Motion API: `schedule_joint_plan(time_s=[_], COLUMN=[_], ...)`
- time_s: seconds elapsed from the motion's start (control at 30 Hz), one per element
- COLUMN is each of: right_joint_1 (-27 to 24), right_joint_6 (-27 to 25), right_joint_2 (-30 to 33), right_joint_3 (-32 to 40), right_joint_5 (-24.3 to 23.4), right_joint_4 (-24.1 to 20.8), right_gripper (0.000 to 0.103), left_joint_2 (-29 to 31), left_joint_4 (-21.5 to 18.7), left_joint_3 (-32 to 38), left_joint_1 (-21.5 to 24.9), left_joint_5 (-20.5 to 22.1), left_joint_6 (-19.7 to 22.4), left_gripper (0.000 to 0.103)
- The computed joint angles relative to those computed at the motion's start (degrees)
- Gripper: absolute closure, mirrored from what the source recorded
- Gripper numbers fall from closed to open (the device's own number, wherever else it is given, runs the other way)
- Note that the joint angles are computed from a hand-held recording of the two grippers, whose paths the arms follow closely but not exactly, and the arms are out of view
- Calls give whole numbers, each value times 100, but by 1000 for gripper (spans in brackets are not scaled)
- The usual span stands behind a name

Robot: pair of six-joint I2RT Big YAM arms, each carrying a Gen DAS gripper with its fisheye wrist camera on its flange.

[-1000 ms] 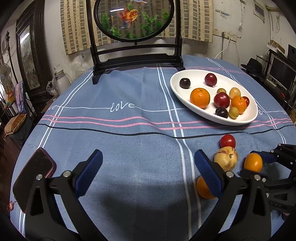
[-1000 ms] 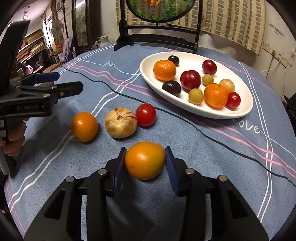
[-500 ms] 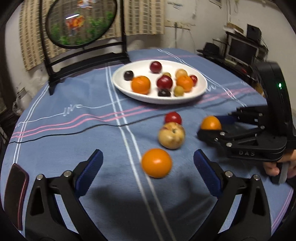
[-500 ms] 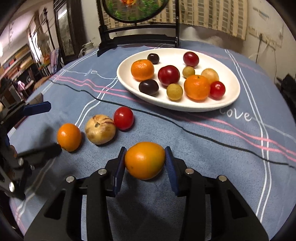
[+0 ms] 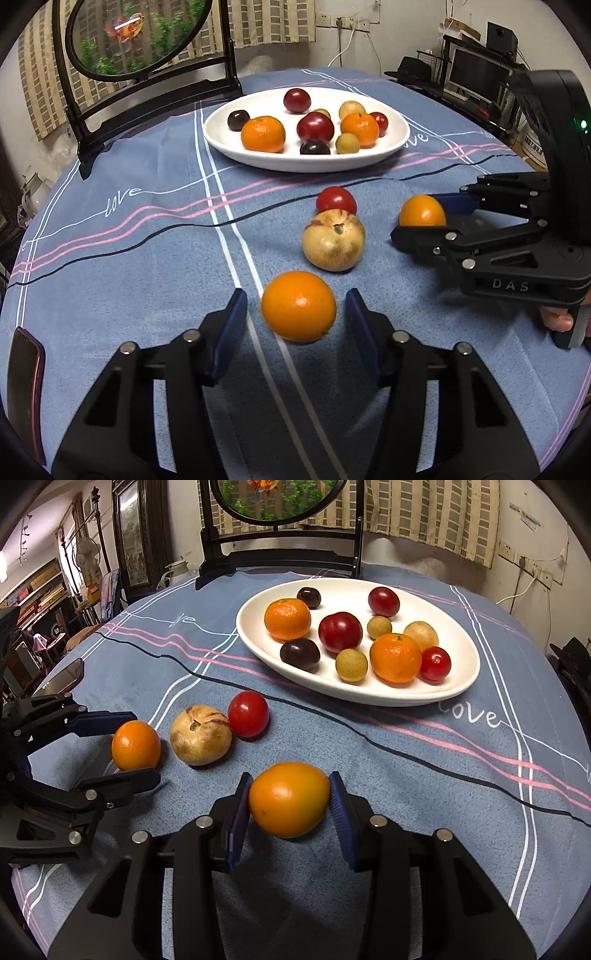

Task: Organize fruits
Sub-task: 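Carry the orange fruit and mandarin onto the plate and open both tools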

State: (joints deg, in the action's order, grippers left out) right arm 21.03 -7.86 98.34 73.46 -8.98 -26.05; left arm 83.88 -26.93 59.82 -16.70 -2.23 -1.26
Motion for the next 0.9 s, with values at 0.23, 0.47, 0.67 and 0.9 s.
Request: schedule_joint_plan(time_s=[0.23, 0.47, 0.67, 0.9], right_joint_1=[6, 7, -20, -79], right_joint_6=[-13, -10, 71, 36], right_joint_2=[-1, -2, -20, -185], right_joint_3=[-4, -2, -7, -90], right_joint_5=[14, 12, -74, -430], right_joint_4=[2, -7, -55, 6], right_gripper=[61, 61, 61, 61], left_joint_2=[99, 100, 38, -114], left_joint_4=[-100, -73, -27, 145], left_joint_3=[73, 62, 29, 21], left_joint_1=[21, 24, 63, 200], left_joint_5=[89, 114, 161, 804], left_joint_6=[-20, -53, -146, -289], left_gripper=[63, 63, 63, 63])
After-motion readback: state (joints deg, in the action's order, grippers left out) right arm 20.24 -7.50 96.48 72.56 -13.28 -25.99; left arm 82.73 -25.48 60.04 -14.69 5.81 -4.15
